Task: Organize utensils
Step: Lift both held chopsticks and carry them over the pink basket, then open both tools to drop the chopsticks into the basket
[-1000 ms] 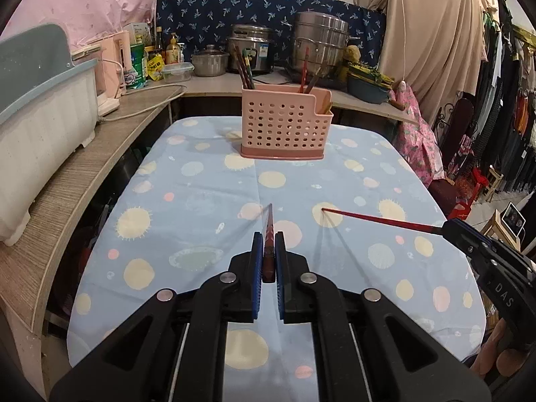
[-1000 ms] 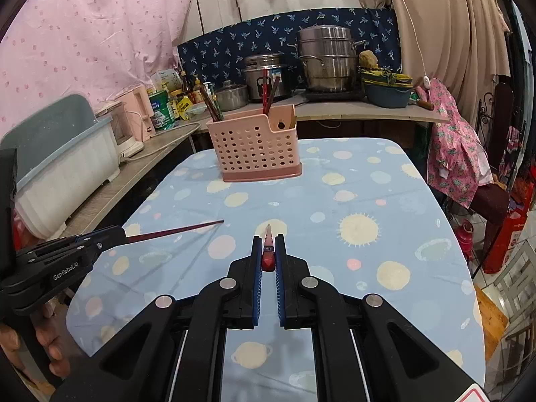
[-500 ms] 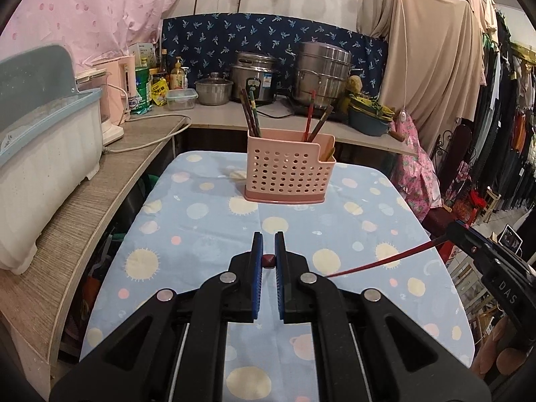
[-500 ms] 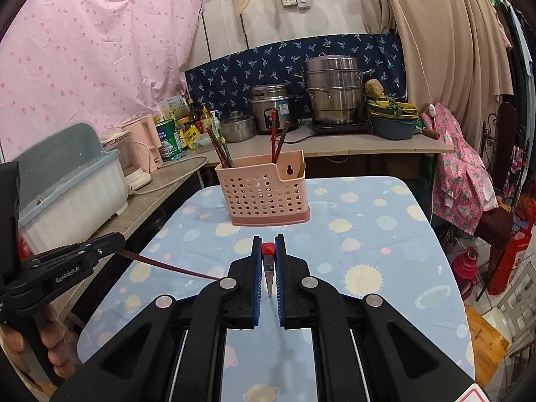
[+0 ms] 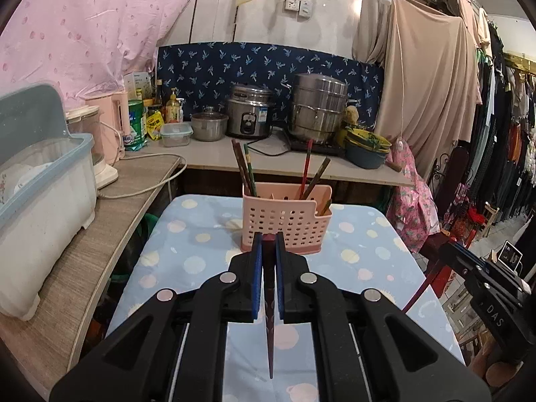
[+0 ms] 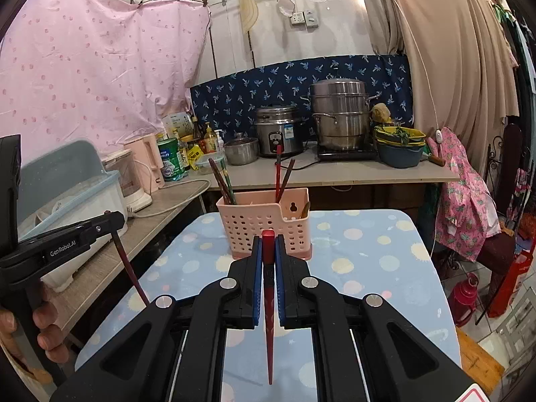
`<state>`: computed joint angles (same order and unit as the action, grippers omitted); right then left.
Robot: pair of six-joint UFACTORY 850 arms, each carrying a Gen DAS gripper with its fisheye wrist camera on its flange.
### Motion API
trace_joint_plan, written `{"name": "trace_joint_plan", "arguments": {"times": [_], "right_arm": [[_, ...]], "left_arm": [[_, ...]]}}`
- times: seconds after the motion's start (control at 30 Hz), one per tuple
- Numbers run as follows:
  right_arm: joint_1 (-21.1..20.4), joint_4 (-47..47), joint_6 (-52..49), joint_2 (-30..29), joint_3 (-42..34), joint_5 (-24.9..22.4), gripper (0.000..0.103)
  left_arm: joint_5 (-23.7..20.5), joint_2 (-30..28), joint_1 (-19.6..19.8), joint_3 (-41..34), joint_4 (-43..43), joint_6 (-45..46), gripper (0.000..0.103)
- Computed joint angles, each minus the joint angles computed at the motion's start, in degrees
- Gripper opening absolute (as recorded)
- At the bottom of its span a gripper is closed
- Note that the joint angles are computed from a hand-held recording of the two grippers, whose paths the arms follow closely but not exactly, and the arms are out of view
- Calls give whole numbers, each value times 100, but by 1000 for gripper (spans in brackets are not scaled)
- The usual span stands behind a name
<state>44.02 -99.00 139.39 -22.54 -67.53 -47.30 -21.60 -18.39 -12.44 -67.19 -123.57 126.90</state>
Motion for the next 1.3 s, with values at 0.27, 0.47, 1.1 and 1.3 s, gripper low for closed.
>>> {"name": "trace_joint_plan", "arguments": {"times": [0.27,0.47,1.1,1.3], "right_arm": [[-499,-762,-2,-52,-543,137,7],[-934,-1146,-254,-396,-1421,349,7],[-1796,-715,-1243,-2157,-3943,1519,7],[-1823,-320,-1536,-2432,-4033,1718,8]], "left_arm": [[-58,-399,-107,-983,-518,255,7],[96,-961,-206,-2052,-975,472,7],[931,-3167,-398,-5215,689,-1498,7],[1039,-3504,-403,-5457,2392,-3150,7]]}}
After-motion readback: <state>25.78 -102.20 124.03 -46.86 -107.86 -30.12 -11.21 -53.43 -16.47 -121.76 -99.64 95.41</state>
